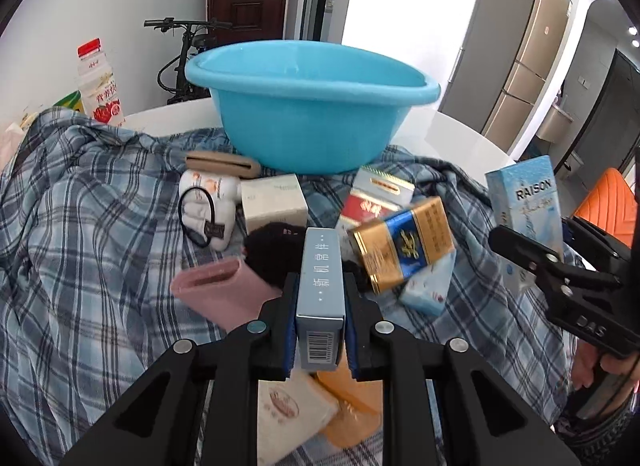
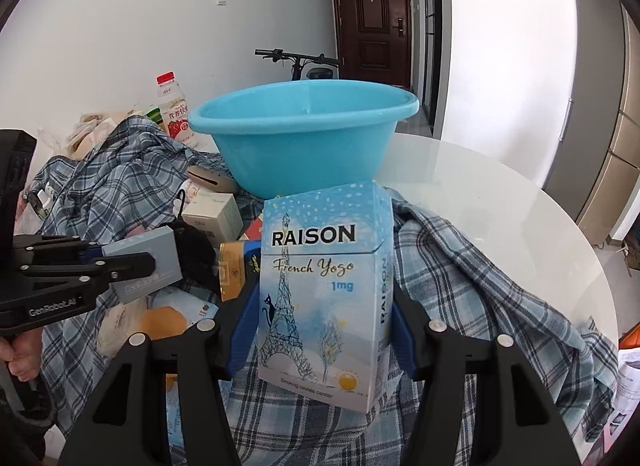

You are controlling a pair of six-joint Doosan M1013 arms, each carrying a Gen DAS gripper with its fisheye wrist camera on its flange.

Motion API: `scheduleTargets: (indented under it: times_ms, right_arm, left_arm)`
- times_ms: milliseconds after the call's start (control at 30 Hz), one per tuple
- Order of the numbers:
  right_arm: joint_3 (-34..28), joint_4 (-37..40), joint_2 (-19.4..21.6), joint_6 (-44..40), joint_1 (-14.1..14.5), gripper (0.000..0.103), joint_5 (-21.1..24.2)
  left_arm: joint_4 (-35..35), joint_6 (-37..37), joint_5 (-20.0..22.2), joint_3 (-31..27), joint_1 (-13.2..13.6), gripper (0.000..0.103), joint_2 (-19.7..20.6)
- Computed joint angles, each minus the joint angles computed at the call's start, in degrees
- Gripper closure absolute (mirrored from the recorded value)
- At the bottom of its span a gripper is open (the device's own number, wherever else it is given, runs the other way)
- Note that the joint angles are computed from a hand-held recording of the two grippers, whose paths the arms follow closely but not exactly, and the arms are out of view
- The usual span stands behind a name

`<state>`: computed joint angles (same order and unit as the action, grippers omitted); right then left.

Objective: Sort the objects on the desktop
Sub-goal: 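Lift both held boxes and carry them over the blue basin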

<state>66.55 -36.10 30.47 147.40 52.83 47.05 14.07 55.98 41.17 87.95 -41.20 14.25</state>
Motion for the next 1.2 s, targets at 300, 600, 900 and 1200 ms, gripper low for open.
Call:
scheduleTargets:
  times_ms: [300, 600, 900, 1200]
  right_arm:
    - [-1.96, -0.07, -0.92, -3.43, -0.22, 0.047, 0.26]
    - [-1.45, -3.89, -1.82, -0.67, 0.32, 0.047, -0.67]
    - [-3.03, -4.51, -1.01, -0.5, 0.28, 0.047, 0.11]
    - [-5.53, -4.3, -0.27, -2.58, -0.47, 0.047, 0.95]
  left_arm:
    - [10.34, -7.21, 1.49, -5.03, -0.45, 0.082, 1.99]
    - [11.54, -13.2, 1.18, -6.0, -0.34, 0.082, 3.62]
    - [13.5, -16.38, 0.9, -5.76, -1.17, 0.082, 3.97]
    - [19.6, -18.98, 3.14, -5.79, -1.2, 0.082, 2.01]
